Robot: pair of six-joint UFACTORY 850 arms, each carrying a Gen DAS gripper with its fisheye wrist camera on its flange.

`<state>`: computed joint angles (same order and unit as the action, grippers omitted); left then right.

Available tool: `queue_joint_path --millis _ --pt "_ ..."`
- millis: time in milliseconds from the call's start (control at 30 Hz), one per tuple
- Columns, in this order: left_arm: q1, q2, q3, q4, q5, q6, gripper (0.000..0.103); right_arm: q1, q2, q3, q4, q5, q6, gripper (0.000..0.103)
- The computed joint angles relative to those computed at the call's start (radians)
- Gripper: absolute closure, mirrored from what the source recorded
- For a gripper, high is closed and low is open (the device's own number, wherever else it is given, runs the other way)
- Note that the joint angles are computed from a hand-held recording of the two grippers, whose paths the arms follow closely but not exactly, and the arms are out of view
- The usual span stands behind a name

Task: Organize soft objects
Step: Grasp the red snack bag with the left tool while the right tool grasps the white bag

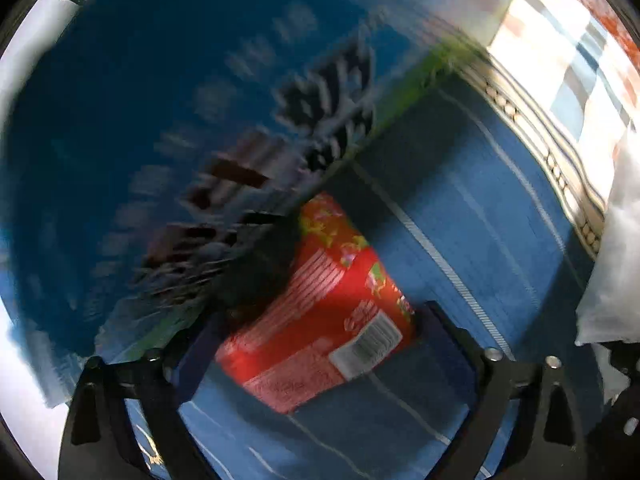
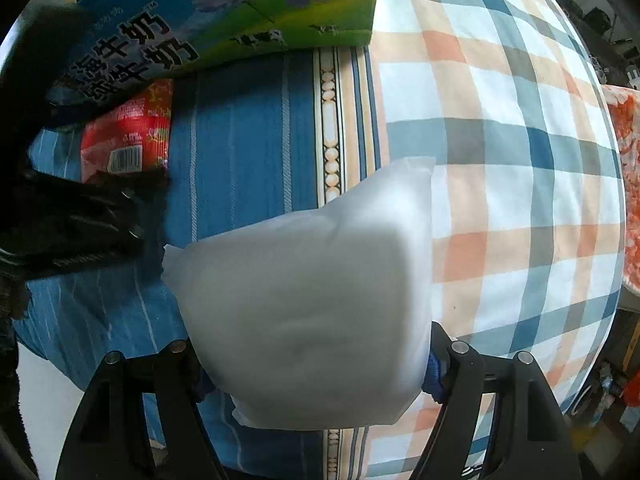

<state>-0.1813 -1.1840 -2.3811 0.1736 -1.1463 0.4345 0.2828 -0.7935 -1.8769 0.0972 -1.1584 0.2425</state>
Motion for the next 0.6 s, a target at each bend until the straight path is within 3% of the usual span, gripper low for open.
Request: queue_joint_path --millis 100,267,400,600 --pt "0.02 -0.046 -0.09 -0.083 -0.081 -0.022 0.029 -0.007 -0.006 -0.019 0.005 -0.011 -0.008 0.025" --pt "0.064 -0.072 -0.141 -0.172 -0.264 -0.291 0.033 -0.025 -0.013 -0.041 0.02 -0.037 -0.017 0.025" --pt "0.134 0.067 0.112 -0.386 -0.225 -0.498 0.033 -0.02 -0.021 -0.044 0.041 -0.042 -0.003 0.025" --pt "0.196 0.135 0.261 -0.536 -0.193 -0.559 0.031 -0.041 -0.014 -0.016 0.073 -0.044 -0.032 0.024"
